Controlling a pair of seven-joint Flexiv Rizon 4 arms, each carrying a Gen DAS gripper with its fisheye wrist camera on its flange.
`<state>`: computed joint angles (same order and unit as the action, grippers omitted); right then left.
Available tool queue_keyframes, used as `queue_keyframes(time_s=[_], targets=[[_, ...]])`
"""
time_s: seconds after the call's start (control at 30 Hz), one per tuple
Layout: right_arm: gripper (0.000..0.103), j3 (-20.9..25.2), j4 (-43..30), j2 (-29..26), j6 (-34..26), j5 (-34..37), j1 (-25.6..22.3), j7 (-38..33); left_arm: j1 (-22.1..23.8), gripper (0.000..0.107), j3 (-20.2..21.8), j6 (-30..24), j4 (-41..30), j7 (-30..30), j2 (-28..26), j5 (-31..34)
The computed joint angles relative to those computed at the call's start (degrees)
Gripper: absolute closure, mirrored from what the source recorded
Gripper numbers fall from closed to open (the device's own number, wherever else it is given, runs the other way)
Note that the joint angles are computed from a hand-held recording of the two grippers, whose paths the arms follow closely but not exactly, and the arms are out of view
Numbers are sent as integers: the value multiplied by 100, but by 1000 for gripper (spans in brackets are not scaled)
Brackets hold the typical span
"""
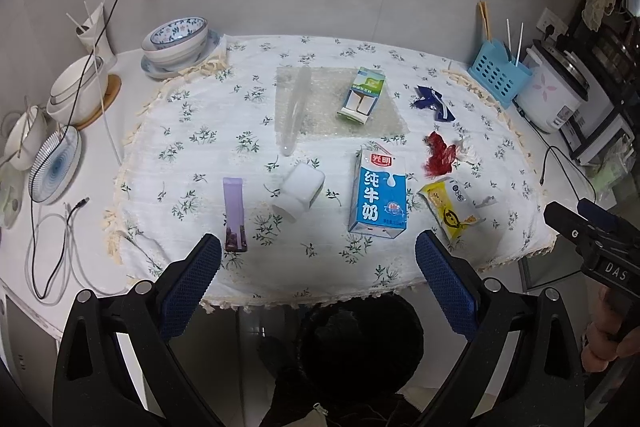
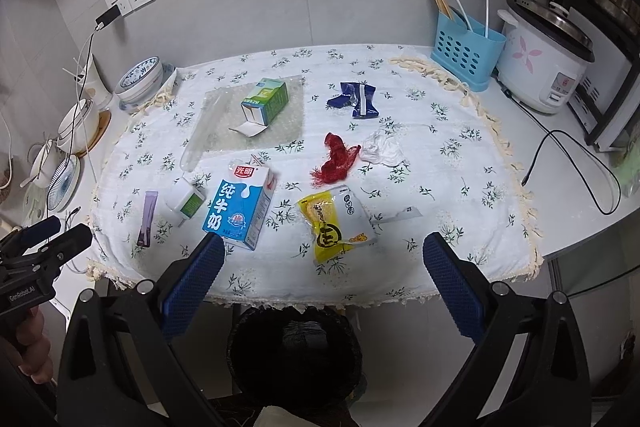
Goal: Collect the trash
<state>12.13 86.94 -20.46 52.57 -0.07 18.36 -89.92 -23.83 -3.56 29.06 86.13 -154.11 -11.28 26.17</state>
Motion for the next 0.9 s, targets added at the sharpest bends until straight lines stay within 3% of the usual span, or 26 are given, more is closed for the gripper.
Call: queue_keyframes(time_s=[0.4,0.9], targets=[[8,-69,-460,-694,-151,-258,209,-29,361,13,155,601,333,513,-244,-457],[10,-210,-1720,-1904,-1327,-594,408,-69,755,20,373,1043,405,1918,-1068,-1254]])
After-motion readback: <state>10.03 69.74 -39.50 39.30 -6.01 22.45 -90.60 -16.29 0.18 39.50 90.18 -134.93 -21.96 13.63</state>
